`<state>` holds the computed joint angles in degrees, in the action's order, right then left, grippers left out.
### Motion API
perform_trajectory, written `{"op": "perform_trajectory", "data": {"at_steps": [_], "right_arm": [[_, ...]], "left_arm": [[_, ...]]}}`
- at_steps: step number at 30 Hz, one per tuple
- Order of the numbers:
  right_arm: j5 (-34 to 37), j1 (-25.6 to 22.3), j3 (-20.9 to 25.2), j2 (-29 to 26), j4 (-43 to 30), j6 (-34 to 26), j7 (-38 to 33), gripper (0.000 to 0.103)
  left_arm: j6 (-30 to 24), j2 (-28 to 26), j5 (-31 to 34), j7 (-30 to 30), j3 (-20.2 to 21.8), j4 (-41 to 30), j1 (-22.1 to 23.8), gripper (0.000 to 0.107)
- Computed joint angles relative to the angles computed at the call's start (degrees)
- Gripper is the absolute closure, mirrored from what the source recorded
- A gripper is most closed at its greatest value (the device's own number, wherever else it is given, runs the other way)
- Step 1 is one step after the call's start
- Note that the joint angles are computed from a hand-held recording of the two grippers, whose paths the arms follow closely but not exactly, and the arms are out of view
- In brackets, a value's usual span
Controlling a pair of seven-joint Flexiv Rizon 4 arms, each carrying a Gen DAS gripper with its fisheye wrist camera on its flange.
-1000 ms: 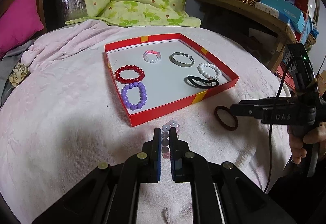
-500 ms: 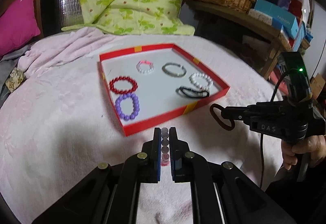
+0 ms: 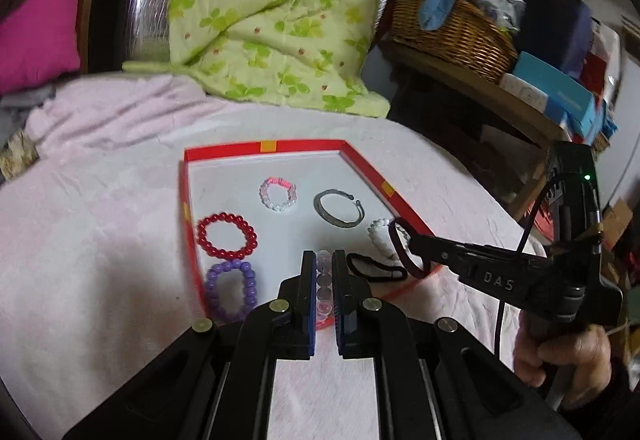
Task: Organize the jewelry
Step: 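Carry the pink crystal bracelet in the left tool while the right tool carries the maroon bangle, then lower both items into the red box and open both tools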
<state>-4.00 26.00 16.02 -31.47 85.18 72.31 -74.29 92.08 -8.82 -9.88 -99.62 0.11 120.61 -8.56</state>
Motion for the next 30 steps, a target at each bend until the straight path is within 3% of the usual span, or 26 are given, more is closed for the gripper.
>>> {"op": "perform_trajectory", "data": {"at_steps": [4, 9, 11, 14, 17, 20, 21, 24, 26, 30], "right_arm": [[-0.67, 1.15, -1.11, -3.31, -4.63, -1.63, 1.79, 0.096], [0.70, 1.05, -0.09, -7.64, -11.41, -5.04, 1.99, 0.096], [1.64, 0.94, 0.40, -8.98, -13.70, -6.24, 1.84, 0.096], [3.04, 1.00, 0.93, -10.56, -16.50, -7.38, 1.21, 0.095], [5.17, 0.57, 2.12, -12.02, -19.04, -8.11, 0.42, 0.094], [7.63, 0.26, 3.12, -13.28, -21.30, -9.35, -0.48, 0.094], [8.48, 0.06, 3.49, -13.50, -21.81, -9.87, -0.79, 0.094], [12.59, -1.47, 5.98, -14.18, -23.70, -12.21, -2.69, 0.088], [14.10, -1.27, 5.57, -13.80, -23.55, -12.25, -3.05, 0.084], [14.76, -0.50, 3.96, -11.87, -21.15, -10.75, -3.20, 0.084]], "left_arm": [[0.46, -2.90, -7.42, 2.61, -6.17, -0.54, 4.22, 0.099], [-0.23, -4.96, -10.23, 4.04, -7.69, -1.81, 4.66, 0.099], [-2.08, -5.77, -9.28, 3.20, -5.57, -3.06, 2.92, 0.099], [-5.49, -6.64, -5.23, -0.14, -0.59, -5.33, -0.63, 0.099], [-6.87, -6.21, -2.35, -2.92, 1.53, -5.77, -1.80, 0.096], [-7.85, -5.62, 3.31, -7.20, 5.24, -6.76, -3.99, 0.072], [-8.51, -5.39, 7.60, -10.59, 8.32, -7.68, -6.07, 0.066], [-10.73, -4.64, 15.18, -16.54, 11.46, -9.25, -7.64, 0.058], [-13.50, -4.21, 20.51, -21.69, 13.63, -10.74, -8.86, 0.047], [-19.96, -2.95, 31.09, -30.55, 16.29, -13.95, -10.80, 0.041]]}}
